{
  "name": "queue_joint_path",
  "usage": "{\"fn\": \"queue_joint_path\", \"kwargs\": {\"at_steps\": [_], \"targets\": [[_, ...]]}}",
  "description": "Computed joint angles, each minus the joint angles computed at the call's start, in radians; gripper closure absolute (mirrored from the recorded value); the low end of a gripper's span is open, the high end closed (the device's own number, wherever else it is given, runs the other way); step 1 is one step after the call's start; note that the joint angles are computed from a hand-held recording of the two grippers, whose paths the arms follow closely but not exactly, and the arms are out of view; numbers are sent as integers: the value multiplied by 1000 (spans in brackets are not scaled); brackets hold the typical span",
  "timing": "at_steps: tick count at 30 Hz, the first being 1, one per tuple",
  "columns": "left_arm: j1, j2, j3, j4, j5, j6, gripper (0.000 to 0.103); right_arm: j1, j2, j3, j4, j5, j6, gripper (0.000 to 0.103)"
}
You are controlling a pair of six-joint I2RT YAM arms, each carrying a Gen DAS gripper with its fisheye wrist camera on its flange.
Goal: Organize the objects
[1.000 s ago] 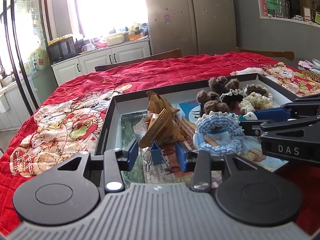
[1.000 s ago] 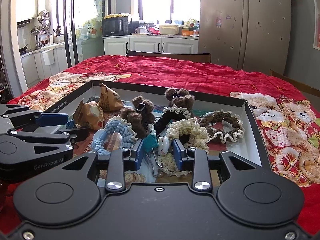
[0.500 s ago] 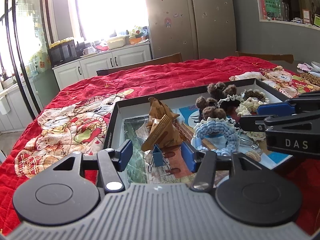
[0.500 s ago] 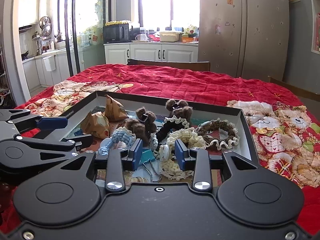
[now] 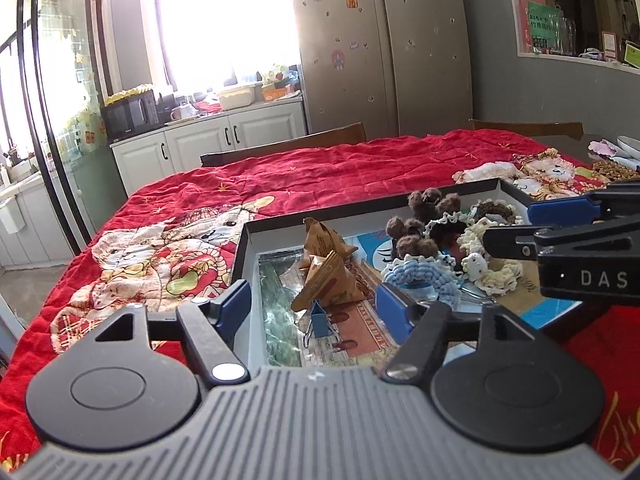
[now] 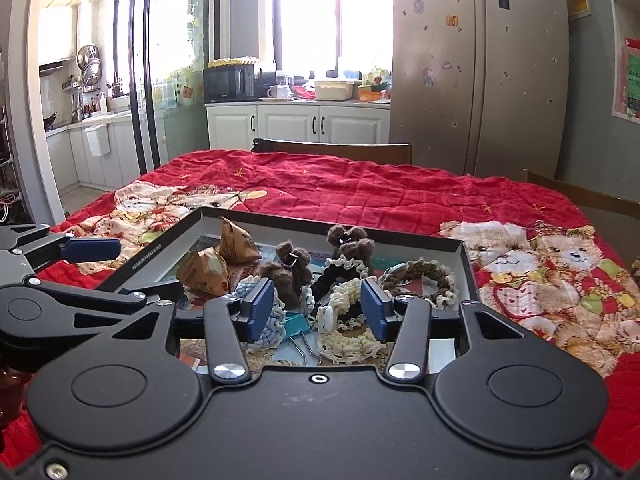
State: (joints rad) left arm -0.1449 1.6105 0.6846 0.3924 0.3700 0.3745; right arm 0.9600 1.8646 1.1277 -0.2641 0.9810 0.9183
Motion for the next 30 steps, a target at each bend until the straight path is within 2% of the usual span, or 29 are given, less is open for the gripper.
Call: {"fn": "queue_joint_path", "kwargs": {"at_steps": [9, 14, 20, 30], "targets": [[42, -115, -37, -92, 21, -10, 11, 79, -46, 44, -242, 63, 200, 47], [69, -182, -69, -121, 31, -11, 0, 134, -46, 86, -399, 97, 316, 35], [91, -273, -119, -162, 42, 22, 0, 204, -22, 150, -593, 127, 473, 21], [144, -388, -172, -255, 100, 48, 0, 296, 41, 242, -827, 127, 693, 12]]}}
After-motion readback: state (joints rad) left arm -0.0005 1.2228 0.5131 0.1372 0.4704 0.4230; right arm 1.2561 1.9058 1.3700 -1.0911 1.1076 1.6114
